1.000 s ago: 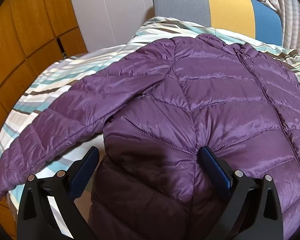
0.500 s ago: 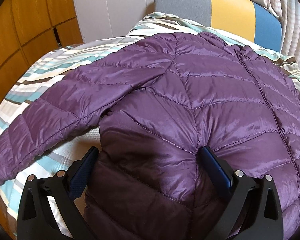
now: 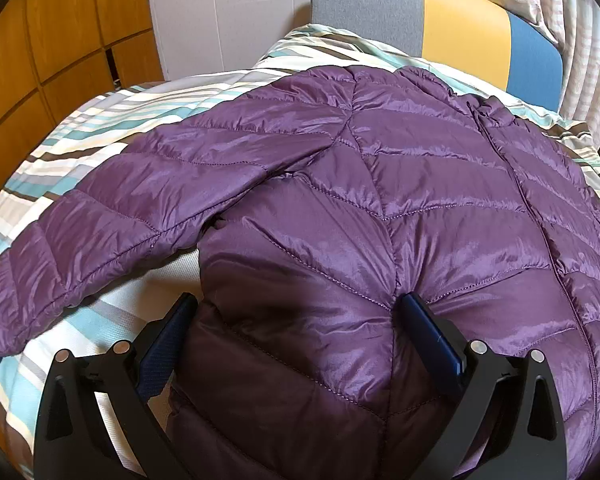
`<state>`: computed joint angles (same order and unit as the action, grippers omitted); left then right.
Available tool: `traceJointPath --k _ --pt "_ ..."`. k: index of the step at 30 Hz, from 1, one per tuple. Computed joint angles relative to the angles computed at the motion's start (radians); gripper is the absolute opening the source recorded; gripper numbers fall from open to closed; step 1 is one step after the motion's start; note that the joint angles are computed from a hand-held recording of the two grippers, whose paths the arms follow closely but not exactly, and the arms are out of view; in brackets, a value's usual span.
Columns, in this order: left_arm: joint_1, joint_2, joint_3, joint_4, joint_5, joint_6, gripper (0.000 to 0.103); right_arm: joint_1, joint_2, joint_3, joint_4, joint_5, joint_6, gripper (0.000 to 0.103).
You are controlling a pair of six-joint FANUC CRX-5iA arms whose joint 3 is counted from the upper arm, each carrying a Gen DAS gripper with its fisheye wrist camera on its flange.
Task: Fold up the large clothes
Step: 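Grasp the jacket sleeve with the right tool and fold it across the body, then open the right tool to release the folded sleeve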
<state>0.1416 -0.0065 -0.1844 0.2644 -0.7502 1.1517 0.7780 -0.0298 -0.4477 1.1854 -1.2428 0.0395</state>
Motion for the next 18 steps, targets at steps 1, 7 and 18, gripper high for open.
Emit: traceJointPath --k 1,7,18 --pt "0.0 0.0 0.0 0.0 0.0 0.0 0.1 0.002 0.024 0.017 0.012 0.015 0.025 0.01" --pt "-0.001 0.0 0.001 -0.002 0.0 0.002 0.1 0.004 0.16 0.129 0.034 0.137 0.167 0.009" --pt "0.0 -0.001 -0.002 0.0 0.001 0.0 0.1 0.003 0.26 0.164 0.084 0.339 0.384 0.052"
